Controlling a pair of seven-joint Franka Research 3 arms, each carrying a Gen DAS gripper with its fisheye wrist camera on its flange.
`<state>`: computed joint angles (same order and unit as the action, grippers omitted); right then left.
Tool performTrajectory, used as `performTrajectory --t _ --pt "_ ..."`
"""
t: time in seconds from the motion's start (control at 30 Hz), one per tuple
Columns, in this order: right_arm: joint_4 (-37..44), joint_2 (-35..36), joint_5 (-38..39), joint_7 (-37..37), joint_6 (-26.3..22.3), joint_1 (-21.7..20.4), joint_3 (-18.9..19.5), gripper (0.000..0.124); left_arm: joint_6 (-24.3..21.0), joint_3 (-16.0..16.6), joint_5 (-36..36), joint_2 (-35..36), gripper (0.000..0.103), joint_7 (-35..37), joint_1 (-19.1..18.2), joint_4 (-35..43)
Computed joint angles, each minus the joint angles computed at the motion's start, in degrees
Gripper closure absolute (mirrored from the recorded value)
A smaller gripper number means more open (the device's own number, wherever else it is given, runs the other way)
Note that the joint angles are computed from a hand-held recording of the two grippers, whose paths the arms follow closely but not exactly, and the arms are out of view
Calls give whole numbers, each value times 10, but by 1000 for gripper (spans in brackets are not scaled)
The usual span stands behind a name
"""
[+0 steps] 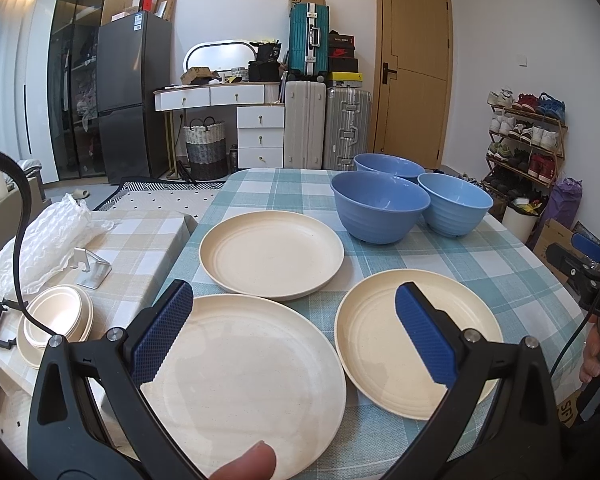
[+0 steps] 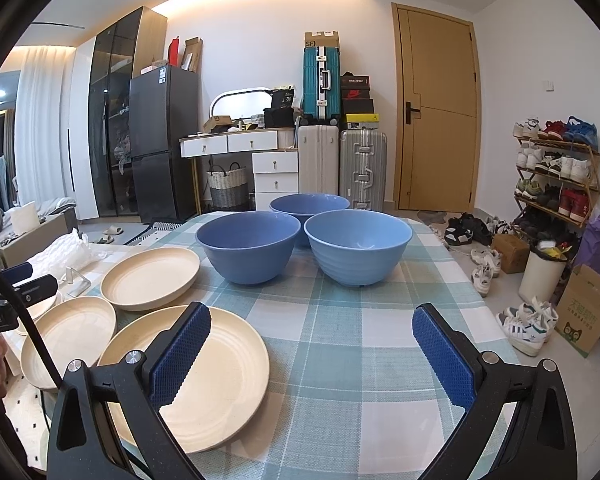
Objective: Organize plates and bowls
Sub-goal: 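Move the left gripper toward one cream plate while the right gripper approaches another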
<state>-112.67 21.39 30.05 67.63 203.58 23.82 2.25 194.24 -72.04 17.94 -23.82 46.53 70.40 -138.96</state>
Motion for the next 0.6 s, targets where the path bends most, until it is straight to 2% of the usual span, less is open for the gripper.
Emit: performTrajectory --t 0.13,0.2,0.23,0.27,0.33,0.5,0.6 --pt "12 2 -25 16 -17 -13 15 21 -13 31 1 5 2 3 -23 -3" --pt "22 7 -28 16 -22 -5 12 21 -34 62 1 13 2 1 -50 -4" --pt "29 9 -25 13 -27 3 6 21 -40 63 13 17 2 -10 -50 -1" --pt "35 11 -22 11 -33 10 1 21 -51 85 10 25 2 -4 -70 -1" --pt "54 18 -16 8 -57 22 -9 21 -63 119 24 37 2 -10 -96 0" --pt "98 35 -40 21 -105 29 -13 21 -90 166 60 24 2 -29 -116 4" --pt "130 49 -61 29 -133 37 -19 21 -101 206 82 31 2 -32 -140 8"
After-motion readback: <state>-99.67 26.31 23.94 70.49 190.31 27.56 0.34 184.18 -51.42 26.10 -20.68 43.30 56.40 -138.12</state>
